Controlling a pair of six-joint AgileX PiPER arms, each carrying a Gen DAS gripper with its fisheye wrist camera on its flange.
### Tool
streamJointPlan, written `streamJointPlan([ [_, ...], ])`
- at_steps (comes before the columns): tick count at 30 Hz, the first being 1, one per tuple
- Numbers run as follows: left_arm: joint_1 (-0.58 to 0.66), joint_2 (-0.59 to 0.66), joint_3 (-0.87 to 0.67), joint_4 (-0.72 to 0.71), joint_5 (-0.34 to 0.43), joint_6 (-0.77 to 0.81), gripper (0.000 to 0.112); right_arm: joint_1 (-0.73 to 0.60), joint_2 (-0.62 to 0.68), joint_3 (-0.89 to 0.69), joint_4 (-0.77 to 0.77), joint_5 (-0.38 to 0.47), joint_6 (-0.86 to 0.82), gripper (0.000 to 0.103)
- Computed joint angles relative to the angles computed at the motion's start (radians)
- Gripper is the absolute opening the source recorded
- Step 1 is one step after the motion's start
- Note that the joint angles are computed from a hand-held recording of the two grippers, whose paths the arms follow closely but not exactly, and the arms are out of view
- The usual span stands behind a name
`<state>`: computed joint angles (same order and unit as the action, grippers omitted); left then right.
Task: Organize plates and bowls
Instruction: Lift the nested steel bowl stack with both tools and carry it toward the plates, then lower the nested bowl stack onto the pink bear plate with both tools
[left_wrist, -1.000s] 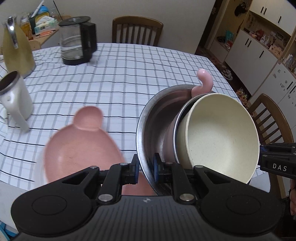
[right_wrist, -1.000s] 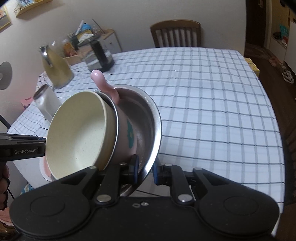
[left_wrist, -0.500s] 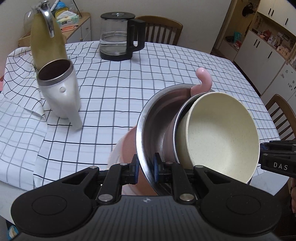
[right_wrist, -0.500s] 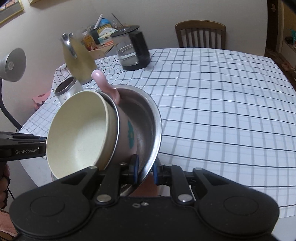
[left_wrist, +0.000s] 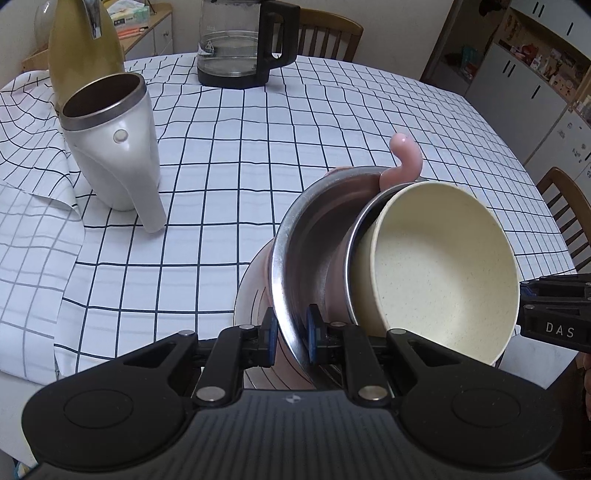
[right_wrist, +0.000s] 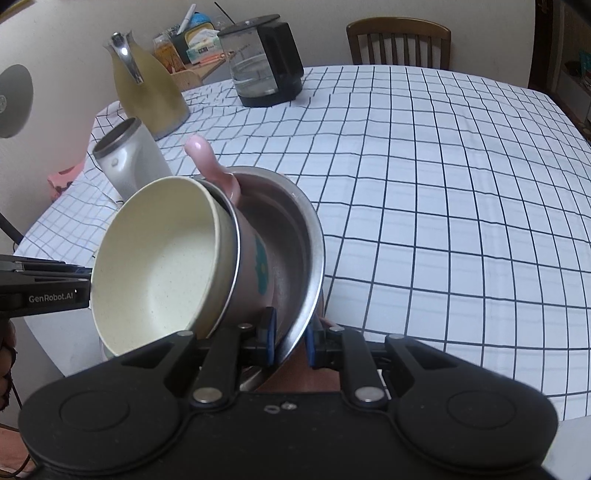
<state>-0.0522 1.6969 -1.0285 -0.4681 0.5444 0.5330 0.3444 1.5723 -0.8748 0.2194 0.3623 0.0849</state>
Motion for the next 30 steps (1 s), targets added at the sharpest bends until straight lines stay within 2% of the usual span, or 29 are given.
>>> streamJointPlan([
  [14, 0.002, 0.059, -0.032, 0.000, 0.008, 0.009, 0.014, 0.019, 0.053, -0.028, -0.062, 0.028, 0.079, 0.018],
  [26, 0.013, 0.071, -0.036, -0.032, -0.004, 0.066, 0.016, 0.047, 0.062, -0.038, -0.204, 0.031, 0.223, 0.026],
  [30, 0.010, 0.051, -0.017, -0.014, -0.028, 0.051, 0.028, 0.044, 0.035, -0.016, -0.231, 0.020, 0.260, 0.034],
])
